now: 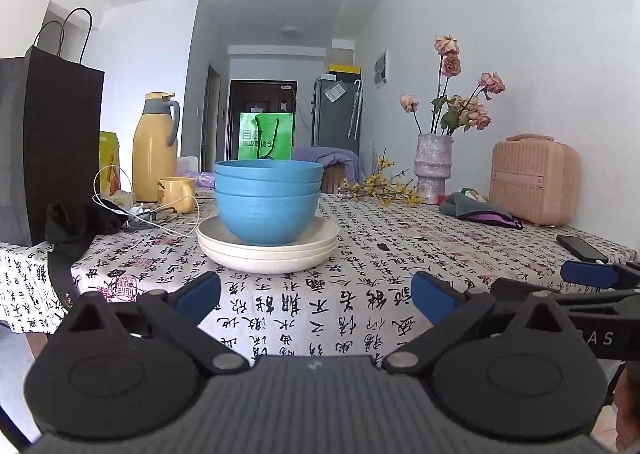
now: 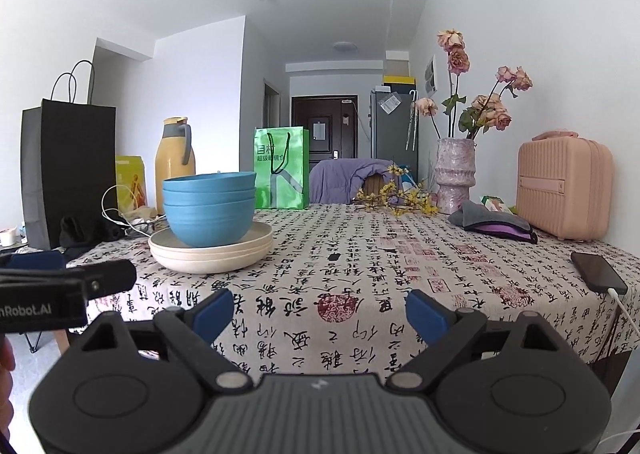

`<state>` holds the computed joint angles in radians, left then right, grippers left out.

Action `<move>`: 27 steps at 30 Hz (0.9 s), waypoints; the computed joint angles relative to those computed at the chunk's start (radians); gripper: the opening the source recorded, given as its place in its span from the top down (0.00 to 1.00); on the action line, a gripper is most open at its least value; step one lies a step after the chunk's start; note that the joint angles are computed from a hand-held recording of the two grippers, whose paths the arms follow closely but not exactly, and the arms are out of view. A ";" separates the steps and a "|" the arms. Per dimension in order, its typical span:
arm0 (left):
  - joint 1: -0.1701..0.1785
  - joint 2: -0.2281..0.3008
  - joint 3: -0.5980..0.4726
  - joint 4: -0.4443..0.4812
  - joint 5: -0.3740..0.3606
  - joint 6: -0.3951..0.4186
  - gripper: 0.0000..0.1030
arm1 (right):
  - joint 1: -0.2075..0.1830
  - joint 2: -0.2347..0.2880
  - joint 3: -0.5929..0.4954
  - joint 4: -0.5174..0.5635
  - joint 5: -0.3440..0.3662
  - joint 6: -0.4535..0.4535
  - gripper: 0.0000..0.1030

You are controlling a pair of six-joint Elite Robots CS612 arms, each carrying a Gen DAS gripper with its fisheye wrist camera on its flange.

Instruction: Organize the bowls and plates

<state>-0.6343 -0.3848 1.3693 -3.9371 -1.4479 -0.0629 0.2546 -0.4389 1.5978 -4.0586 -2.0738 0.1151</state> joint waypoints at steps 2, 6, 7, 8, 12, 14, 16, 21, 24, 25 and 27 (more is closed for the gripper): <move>0.000 0.001 -0.001 0.000 0.002 -0.002 0.00 | 0.000 0.000 0.000 0.003 -0.001 0.005 0.10; 0.000 0.001 -0.001 0.001 0.002 -0.002 0.00 | -0.001 -0.001 0.000 0.009 0.000 0.010 0.10; 0.000 0.001 -0.001 0.002 0.003 -0.003 0.00 | -0.001 -0.001 -0.001 0.011 0.000 0.010 0.10; 0.000 0.000 -0.001 0.003 0.004 -0.004 0.00 | -0.001 -0.002 -0.001 0.013 -0.001 0.010 0.10; 0.000 0.000 -0.001 0.003 0.003 -0.002 0.00 | -0.001 -0.002 0.001 0.015 0.000 0.013 0.10; 0.000 0.000 -0.001 0.004 0.001 0.001 0.00 | -0.001 -0.002 0.001 0.015 0.001 0.013 0.10; 0.000 0.000 -0.001 0.004 0.000 0.001 0.00 | -0.001 -0.002 0.001 0.014 0.000 0.013 0.10; -0.001 -0.001 0.000 0.005 0.008 -0.002 0.00 | -0.002 -0.001 0.001 0.012 0.007 0.013 0.10; -0.001 -0.001 0.001 0.005 0.009 -0.001 0.00 | -0.002 0.000 0.000 0.011 0.011 0.010 0.10; -0.001 0.000 0.000 0.005 0.009 -0.001 0.00 | -0.002 -0.001 0.001 0.011 0.012 0.011 0.10; -0.001 0.001 -0.002 0.003 0.008 0.001 0.00 | -0.003 -0.001 0.001 0.011 0.012 0.012 0.10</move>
